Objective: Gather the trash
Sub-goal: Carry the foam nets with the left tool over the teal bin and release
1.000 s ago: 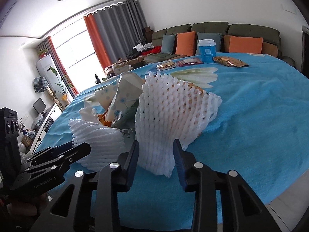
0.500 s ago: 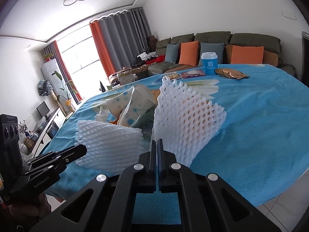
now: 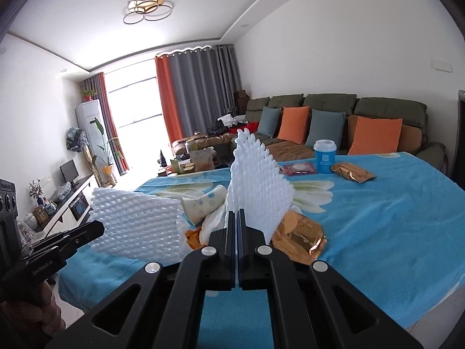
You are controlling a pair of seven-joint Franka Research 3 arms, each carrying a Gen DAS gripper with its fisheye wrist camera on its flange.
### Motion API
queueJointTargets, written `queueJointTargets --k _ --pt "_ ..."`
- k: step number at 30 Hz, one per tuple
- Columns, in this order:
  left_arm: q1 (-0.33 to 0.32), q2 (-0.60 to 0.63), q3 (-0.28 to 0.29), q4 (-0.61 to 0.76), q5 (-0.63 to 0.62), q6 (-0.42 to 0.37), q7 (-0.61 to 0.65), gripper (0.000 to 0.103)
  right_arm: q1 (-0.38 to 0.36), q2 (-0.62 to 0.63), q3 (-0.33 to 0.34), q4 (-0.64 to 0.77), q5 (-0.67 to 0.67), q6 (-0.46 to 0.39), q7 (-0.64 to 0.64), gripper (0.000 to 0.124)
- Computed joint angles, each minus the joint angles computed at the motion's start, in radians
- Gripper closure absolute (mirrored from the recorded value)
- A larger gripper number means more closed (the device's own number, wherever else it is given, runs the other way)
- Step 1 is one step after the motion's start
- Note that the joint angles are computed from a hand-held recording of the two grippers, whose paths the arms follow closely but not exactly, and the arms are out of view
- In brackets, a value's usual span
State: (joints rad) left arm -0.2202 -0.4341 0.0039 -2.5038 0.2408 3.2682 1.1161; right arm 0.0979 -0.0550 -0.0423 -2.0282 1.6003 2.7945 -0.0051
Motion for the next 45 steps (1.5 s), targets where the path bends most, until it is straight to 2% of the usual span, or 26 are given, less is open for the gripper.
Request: queueJointTargets --k 2,6,8,11,16,19,25,31,35,38,41,43,44,45 --pt "0.113 -0.029 -0.087 -0.010 -0.001 -0.009 -0.035 0.092 0.006 0.001 0.005 0.017 0.018 -0.020 -0.041 0.124" --pt "0.249 -0.100 -0.166 -0.043 0.010 -0.026 -0.090 0.092 0.015 0.019 0.012 0.056 0.017 -0.087 -0.073 0.124" --pt "0.310 -0.145 -0.196 -0.063 0.018 -0.039 -0.120 0.092 0.018 0.036 0.016 0.080 -0.016 -0.148 -0.048 0.124" --pt "0.394 -0.204 -0.224 -0.091 0.035 -0.059 -0.161 0.092 0.028 0.072 0.034 0.125 -0.059 -0.208 -0.021 0.124" --pt "0.520 -0.292 -0.250 -0.125 0.071 -0.112 -0.227 0.092 0.056 0.129 0.077 0.196 -0.138 -0.261 -0.002 0.124" --pt "0.595 -0.318 -0.249 -0.144 0.100 -0.119 -0.254 0.092 0.076 0.159 0.104 0.237 -0.194 -0.295 0.029 0.124" --pt "0.712 -0.386 -0.234 -0.185 0.156 -0.172 -0.296 0.092 0.112 0.233 0.152 0.333 -0.326 -0.379 0.116 0.124" --pt "0.814 -0.388 -0.221 -0.193 0.209 -0.211 -0.330 0.092 0.144 0.323 0.198 0.446 -0.459 -0.466 0.240 0.124" --pt "0.865 -0.391 -0.196 -0.204 0.250 -0.233 -0.331 0.092 0.160 0.370 0.222 0.506 -0.524 -0.514 0.318 0.124" --pt "0.872 -0.357 -0.174 -0.193 0.265 -0.257 -0.335 0.092 0.176 0.433 0.230 0.577 -0.602 -0.566 0.420 0.124" --pt "0.913 -0.317 -0.207 -0.180 0.302 -0.262 -0.370 0.092 0.198 0.500 0.233 0.648 -0.696 -0.608 0.537 0.124" --pt "0.939 -0.269 -0.237 -0.152 0.328 -0.274 -0.401 0.092 0.214 0.528 0.235 0.668 -0.754 -0.606 0.585 0.124" --pt "0.960 -0.234 -0.274 -0.132 0.348 -0.270 -0.436 0.092 0.218 0.542 0.236 0.679 -0.777 -0.608 0.613 0.124" --pt "0.963 -0.211 -0.280 -0.118 0.361 -0.278 -0.450 0.091 0.221 0.545 0.239 0.678 -0.793 -0.598 0.622 0.123"
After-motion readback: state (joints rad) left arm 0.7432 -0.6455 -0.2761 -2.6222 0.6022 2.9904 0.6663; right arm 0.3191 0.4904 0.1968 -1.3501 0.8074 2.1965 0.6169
